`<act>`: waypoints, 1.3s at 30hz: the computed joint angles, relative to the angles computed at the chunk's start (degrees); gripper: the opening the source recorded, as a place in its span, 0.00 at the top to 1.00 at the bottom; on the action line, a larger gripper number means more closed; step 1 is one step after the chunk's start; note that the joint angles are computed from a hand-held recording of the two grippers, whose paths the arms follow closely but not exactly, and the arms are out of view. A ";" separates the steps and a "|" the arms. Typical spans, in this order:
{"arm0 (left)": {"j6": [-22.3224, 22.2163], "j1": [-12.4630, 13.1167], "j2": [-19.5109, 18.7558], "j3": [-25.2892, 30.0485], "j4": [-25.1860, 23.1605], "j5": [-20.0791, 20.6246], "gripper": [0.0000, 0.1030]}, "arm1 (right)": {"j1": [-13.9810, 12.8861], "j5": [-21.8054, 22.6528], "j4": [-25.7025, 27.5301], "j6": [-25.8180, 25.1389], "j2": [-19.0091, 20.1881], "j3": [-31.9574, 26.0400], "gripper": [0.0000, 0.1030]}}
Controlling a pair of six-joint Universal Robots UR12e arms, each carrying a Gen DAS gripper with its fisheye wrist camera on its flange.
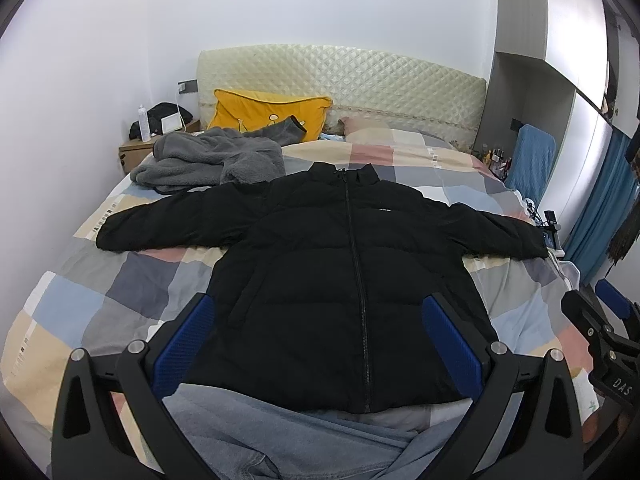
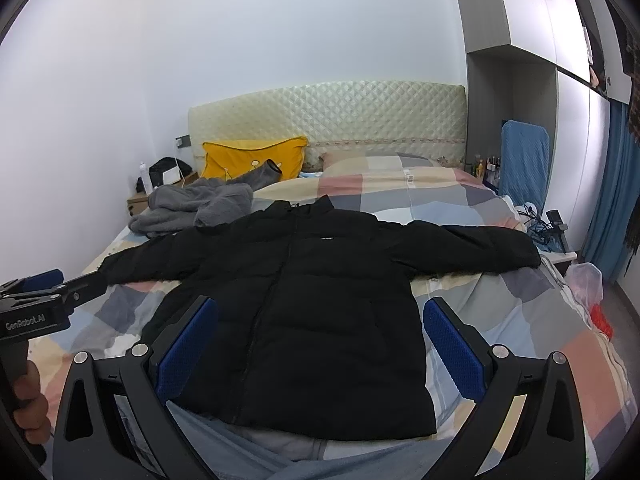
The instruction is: Fold large clothes
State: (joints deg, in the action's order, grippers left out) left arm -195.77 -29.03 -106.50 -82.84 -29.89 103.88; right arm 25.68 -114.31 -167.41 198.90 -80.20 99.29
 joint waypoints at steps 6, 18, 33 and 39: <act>0.27 0.32 -0.69 0.78 0.84 0.60 0.00 | -0.28 0.43 -0.67 -1.31 0.18 -0.31 0.00; 2.22 0.76 -2.36 2.48 5.93 0.28 0.00 | -2.93 2.30 -4.77 -1.76 -0.25 -0.21 0.00; 8.04 -1.11 -8.10 11.78 5.74 -5.39 0.00 | -6.93 4.59 -1.59 -3.14 -0.99 0.41 0.00; 8.36 -1.56 -10.87 16.96 4.69 -6.14 0.00 | -9.34 5.14 -2.72 -4.22 -1.37 0.71 0.00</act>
